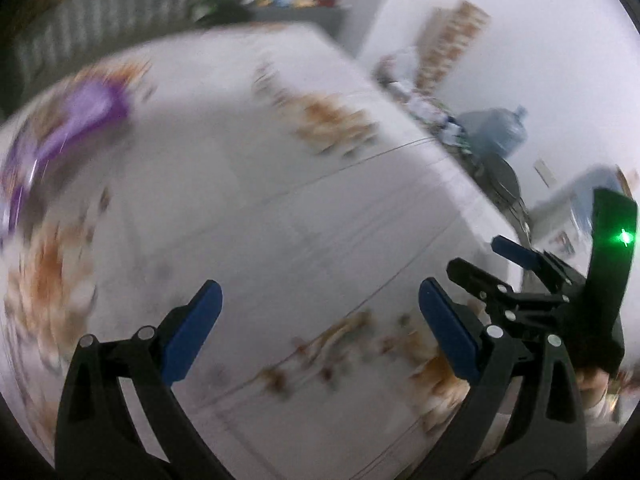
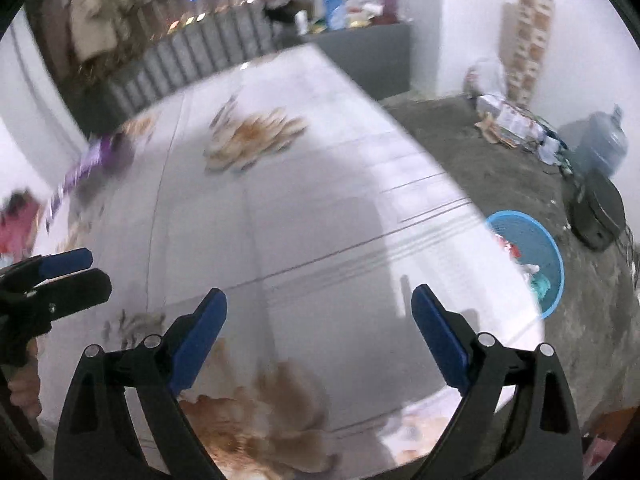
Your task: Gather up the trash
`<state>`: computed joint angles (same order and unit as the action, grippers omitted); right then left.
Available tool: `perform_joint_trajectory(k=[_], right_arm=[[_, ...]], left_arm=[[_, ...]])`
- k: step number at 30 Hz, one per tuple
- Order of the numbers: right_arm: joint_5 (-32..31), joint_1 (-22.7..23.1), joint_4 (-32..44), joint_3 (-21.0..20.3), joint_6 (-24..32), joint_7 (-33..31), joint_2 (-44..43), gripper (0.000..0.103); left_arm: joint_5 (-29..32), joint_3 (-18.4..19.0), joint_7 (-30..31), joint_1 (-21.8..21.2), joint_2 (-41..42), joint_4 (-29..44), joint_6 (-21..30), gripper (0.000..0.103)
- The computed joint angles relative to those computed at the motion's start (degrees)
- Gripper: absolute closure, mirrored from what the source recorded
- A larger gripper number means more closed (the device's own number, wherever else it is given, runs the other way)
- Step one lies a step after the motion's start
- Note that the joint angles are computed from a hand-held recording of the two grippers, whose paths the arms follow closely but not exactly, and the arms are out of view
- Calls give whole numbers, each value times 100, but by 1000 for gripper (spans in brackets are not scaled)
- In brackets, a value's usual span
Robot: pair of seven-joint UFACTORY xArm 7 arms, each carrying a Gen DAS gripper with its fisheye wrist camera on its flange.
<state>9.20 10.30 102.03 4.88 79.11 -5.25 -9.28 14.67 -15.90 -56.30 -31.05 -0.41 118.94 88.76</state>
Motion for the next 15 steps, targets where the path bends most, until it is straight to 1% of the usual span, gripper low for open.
perform_joint_trajectory(k=[3,4,7,8,9,11,12,15], right_arm=[[-192,94,-80,130,43,-97,-34,12],[-272,120,-114,162,34,-133,-60,12],[-503,157,-137,217,-4,-192,-40,12],[-574,173,-162,238,-1,-195,-54,11],[-618,184,-185,244,3,-213,-70,8],[-625,208,-230,250,-6,-202,-90,7],[-638,214,-263,251,-23,-198,-113,6],[-623,227,-278,246,-44,-174,-92,6]], left_arm=[[-491,142,-560,239,-625,-959,-311,9],[-463,117,-567,321,-826,-1247,-592,9],[-518,-8,-596,520,-943,-1396,-653,9],[-554,-26,-622,576,-1021,-1502,-736,9],[-579,-48,-676,631,-1111,-1631,-851,9],[-714,-24,-788,756,-1434,-2067,-1212,9],[-779,-43,-833,816,-1550,-2191,-1321,9],[-1089,11,-965,1007,-1919,-2676,-1858,9]])
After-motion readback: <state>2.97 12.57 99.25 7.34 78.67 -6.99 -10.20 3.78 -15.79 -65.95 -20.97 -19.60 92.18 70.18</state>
